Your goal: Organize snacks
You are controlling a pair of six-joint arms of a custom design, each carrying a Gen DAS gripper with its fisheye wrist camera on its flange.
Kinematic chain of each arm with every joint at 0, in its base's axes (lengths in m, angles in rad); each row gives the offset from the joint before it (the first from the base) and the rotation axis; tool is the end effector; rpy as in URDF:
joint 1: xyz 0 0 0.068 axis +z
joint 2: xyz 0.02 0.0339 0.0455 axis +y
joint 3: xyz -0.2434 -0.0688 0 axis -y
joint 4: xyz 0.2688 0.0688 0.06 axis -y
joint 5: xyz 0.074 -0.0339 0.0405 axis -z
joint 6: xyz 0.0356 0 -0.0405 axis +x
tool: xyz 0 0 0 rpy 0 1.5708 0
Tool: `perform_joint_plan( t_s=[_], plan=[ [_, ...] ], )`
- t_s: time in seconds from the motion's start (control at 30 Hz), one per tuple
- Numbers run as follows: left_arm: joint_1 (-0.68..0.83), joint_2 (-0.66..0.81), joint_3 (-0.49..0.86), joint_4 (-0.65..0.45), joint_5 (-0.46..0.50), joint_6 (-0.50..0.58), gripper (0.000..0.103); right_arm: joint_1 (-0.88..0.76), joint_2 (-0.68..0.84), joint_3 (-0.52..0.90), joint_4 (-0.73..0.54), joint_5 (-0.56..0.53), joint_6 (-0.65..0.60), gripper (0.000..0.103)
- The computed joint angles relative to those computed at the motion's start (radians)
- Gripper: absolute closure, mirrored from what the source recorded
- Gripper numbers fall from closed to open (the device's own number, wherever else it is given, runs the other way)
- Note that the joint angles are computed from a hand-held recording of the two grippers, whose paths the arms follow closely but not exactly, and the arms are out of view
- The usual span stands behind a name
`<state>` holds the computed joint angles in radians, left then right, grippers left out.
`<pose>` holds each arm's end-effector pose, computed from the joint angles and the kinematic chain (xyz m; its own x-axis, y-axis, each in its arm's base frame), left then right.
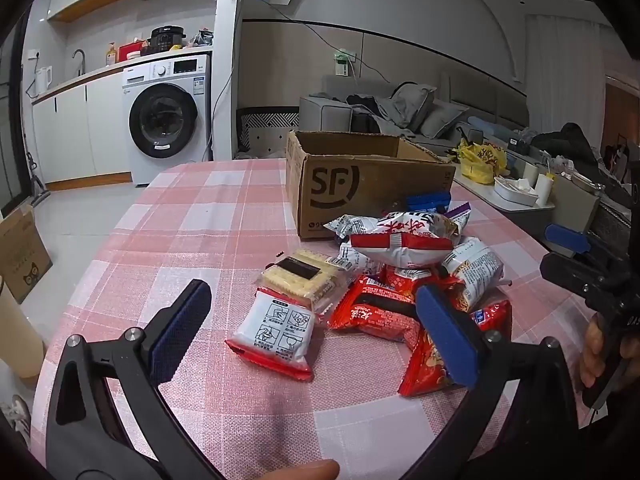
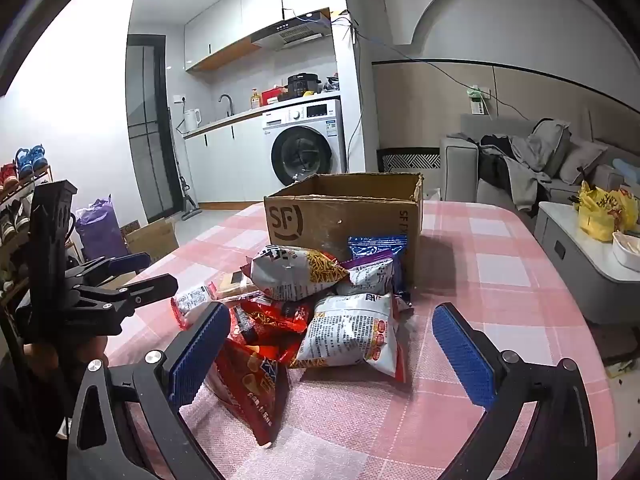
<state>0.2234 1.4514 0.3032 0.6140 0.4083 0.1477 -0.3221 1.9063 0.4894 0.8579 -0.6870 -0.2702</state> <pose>0.2448 0.0411 0.0803 -0.4720 0.0313 -0.8811 0.2016 0.9767 -0.0733 0.2791 -0.0693 0.0331 -0.4140 -0.0794 -0.9068 -0.3899 0.9156 0.0979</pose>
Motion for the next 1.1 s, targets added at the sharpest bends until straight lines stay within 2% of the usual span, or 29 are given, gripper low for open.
perform_joint_plan(
  t_s=[1.1],
  plan=[
    [-0.001,-0.006,0.006,-0.026,-0.003,0.001,0.001,-0.002,-0.006,-0.003,-0.012,-0.004,-0.011,0.000]
  ],
)
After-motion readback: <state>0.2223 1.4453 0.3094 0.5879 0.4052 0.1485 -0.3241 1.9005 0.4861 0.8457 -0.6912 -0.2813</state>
